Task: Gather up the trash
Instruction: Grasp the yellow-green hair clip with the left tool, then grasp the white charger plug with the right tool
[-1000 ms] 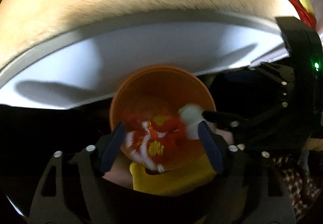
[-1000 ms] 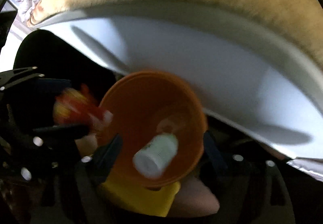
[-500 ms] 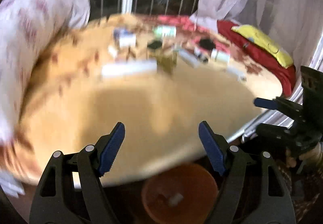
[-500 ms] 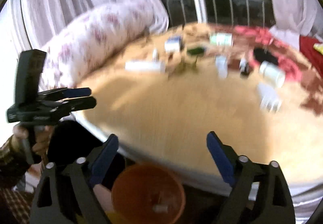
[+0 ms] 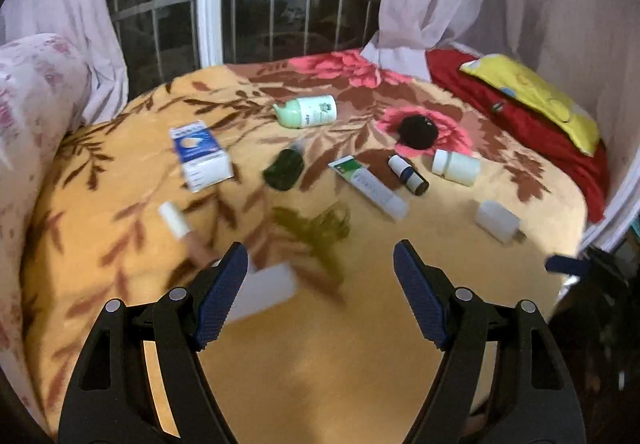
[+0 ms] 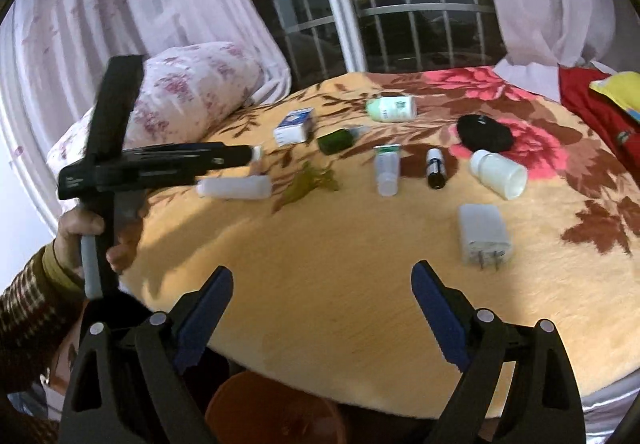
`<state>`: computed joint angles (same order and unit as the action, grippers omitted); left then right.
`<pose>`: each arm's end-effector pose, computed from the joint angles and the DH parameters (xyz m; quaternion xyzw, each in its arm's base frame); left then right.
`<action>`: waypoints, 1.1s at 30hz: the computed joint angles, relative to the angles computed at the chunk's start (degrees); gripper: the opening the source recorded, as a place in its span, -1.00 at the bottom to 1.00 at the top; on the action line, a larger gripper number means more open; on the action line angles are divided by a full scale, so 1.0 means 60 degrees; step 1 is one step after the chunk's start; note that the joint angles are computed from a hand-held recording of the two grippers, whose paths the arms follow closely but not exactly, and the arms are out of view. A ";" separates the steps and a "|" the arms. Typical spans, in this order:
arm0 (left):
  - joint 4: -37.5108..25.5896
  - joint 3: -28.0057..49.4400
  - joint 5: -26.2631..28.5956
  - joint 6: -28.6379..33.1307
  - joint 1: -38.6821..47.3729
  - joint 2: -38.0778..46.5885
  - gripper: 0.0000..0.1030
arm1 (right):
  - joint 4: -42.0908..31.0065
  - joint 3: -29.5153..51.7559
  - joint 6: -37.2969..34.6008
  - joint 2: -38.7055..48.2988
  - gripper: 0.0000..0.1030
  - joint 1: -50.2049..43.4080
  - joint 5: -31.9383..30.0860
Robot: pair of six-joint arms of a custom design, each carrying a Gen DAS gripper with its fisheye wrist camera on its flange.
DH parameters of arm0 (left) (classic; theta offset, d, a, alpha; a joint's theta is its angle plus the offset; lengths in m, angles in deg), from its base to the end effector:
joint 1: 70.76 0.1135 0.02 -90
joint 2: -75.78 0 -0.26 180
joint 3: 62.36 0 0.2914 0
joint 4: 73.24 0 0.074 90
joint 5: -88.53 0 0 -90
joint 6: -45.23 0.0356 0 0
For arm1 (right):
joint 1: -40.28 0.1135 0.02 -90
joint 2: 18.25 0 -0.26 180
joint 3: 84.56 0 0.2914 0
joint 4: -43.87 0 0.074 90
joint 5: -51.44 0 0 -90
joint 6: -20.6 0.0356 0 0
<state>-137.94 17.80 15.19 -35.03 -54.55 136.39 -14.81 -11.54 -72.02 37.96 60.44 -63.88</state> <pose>0.2364 0.0581 0.3609 0.0036 0.9163 -0.0458 0.3979 0.2139 0.0947 0.3430 -0.2635 0.8557 0.2584 0.3627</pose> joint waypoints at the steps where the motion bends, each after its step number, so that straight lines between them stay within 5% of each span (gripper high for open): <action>1: 0.0173 0.0047 -0.0453 -0.0371 -0.0506 0.0268 0.43 | 0.0024 0.0010 0.0000 0.0019 0.73 -0.0117 -0.0092; 5: 0.0478 0.0604 -0.2448 -0.1640 -0.2053 0.1703 0.43 | 0.0164 -0.0024 -0.0110 0.0092 0.73 -0.0551 -0.0360; 14: -0.0019 0.1652 -0.4051 -0.3334 -0.2431 0.3854 0.31 | 0.0372 -0.0125 -0.0405 0.0029 0.73 -0.1421 -0.0822; 15: -0.0061 0.1722 -0.3996 -0.3444 -0.2369 0.4039 -0.07 | 0.0444 -0.0160 -0.0383 0.0011 0.73 -0.1433 -0.0779; 16: -0.0062 0.1745 -0.3850 -0.3545 -0.2273 0.4128 -0.10 | 0.0565 -0.0215 -0.0337 -0.0029 0.73 -0.1414 -0.0643; 33: 0.0338 -0.0323 -0.3099 -0.3393 -0.2775 0.0600 -0.12 | 0.0697 0.1369 -0.0415 0.2878 0.64 -0.0588 0.2832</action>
<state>-135.91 15.87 -3.41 -55.39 -71.20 139.99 -10.63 -3.33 -74.51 55.23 56.91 -46.89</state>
